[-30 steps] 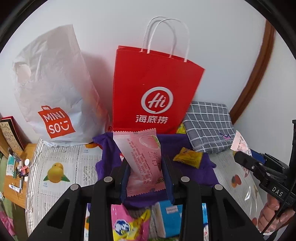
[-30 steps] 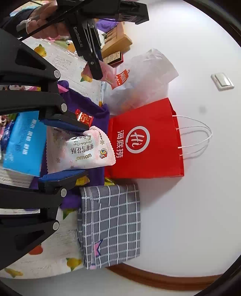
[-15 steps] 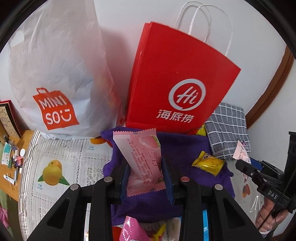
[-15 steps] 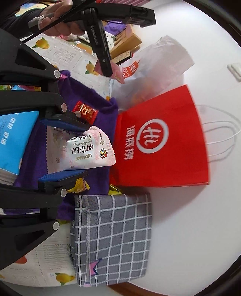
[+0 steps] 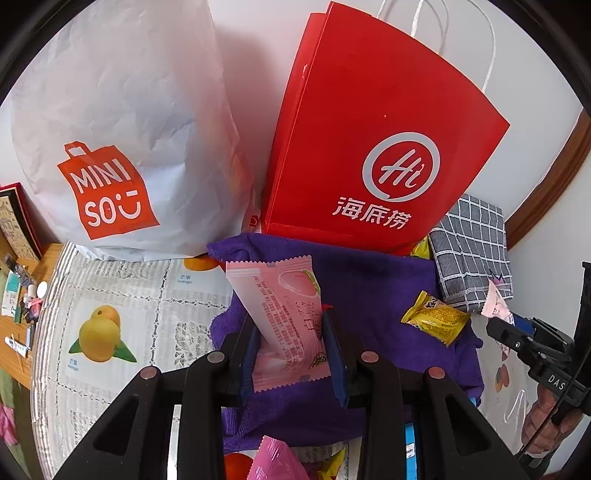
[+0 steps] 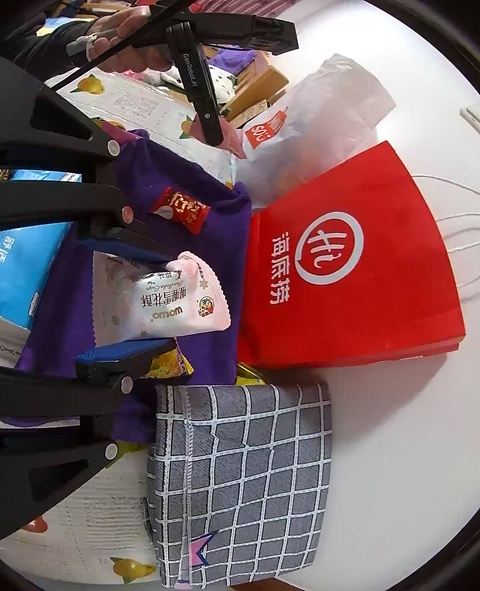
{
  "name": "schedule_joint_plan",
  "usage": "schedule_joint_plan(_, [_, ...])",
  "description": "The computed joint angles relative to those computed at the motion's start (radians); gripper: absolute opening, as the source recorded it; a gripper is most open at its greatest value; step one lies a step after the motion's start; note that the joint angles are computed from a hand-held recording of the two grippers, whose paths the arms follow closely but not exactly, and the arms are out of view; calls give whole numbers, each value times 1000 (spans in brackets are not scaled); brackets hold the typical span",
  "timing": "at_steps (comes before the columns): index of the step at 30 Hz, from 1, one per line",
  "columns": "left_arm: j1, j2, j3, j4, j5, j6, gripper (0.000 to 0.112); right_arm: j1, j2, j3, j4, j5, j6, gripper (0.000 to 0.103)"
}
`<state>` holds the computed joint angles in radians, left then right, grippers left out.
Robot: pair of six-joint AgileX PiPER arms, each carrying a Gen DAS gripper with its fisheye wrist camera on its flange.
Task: Organize snacks
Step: 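Carry the pink packet with the left tool while the right tool carries the white packet toward the purple towel, then open the right tool to drop the white packet onto the purple towel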
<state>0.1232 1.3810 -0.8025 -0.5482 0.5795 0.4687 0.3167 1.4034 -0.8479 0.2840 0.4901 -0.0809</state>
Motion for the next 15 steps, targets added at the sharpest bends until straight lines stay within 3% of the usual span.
schedule_joint_plan(7, [22,25,-7,-44,29,46,31,40,51,-22,-59,31,32,40])
schedule_joint_plan(10, [26,20,-6,-35,25,40,31,38,97,-35,-11,61,-36,40])
schedule_joint_plan(15, [29,18,-10,-24,25,31,31,54,147,-48,-89,78,11,40])
